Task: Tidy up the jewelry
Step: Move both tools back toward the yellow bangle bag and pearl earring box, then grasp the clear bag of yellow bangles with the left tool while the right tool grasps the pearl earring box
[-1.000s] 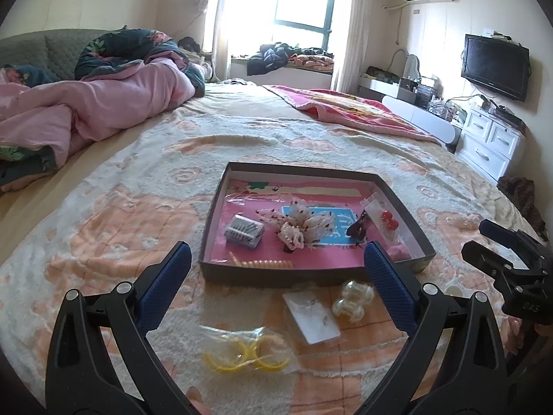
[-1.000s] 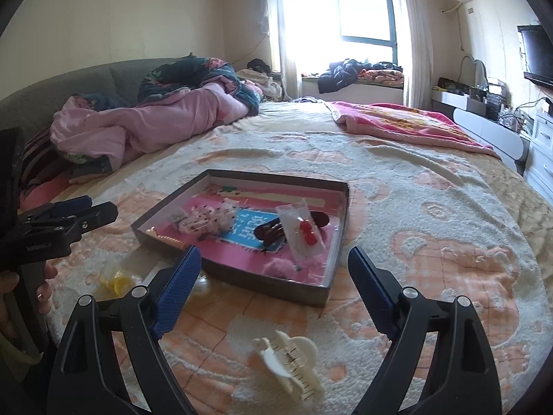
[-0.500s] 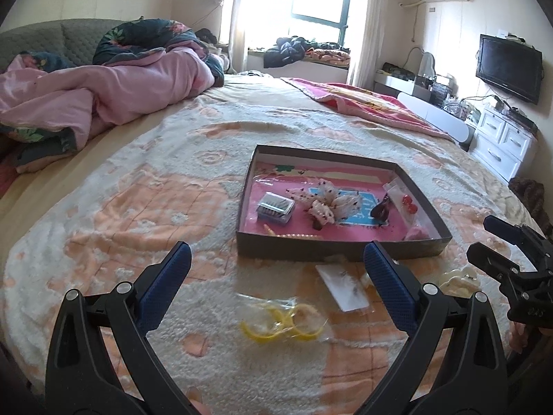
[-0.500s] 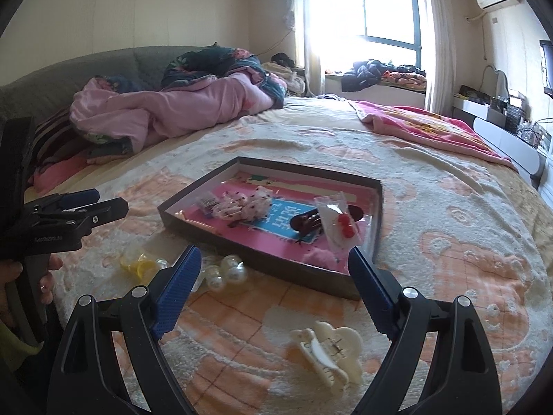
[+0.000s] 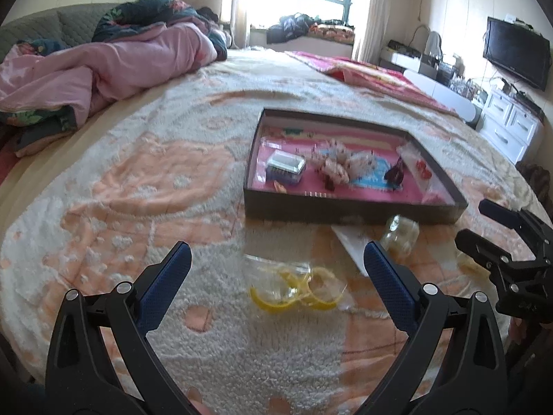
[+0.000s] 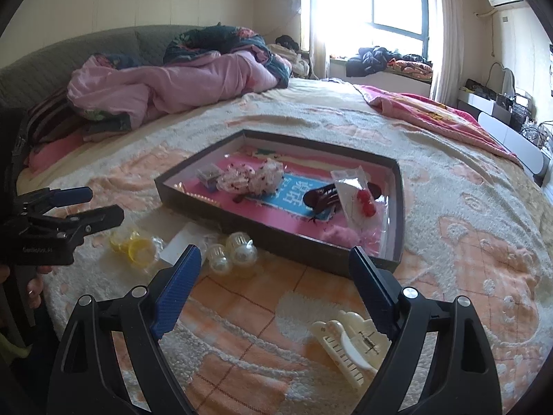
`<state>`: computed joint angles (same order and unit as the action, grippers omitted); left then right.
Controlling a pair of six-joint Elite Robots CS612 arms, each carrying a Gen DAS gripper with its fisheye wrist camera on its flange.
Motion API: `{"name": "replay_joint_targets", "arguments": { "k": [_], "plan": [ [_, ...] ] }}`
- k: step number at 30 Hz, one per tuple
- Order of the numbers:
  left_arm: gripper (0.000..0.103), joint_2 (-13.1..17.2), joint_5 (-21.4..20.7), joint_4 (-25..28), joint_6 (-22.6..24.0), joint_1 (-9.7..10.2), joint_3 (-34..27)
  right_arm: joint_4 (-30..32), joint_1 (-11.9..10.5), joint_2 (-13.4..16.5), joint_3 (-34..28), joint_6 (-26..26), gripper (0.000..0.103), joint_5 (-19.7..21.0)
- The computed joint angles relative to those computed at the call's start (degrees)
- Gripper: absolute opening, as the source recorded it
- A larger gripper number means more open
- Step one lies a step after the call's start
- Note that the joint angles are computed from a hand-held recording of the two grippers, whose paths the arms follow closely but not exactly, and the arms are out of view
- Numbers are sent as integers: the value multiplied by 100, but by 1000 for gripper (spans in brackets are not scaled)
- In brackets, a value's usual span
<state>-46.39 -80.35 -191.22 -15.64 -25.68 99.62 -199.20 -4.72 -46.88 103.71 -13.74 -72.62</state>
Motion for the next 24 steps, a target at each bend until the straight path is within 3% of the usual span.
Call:
{"name": "replay_joint_targets", "arguments": {
  "k": [9,18,24],
  "plan": [
    [91,64,-137,423,133,-14,-61,183,53,85,-104,-134,84,-133],
    [91,151,-207,709,262,-46,-152,687,53,118,-281,-220,84,2],
    [89,187,-308,776,222,-20,-213,1185,112,167,-479,-434,72,55]
  ]
}}
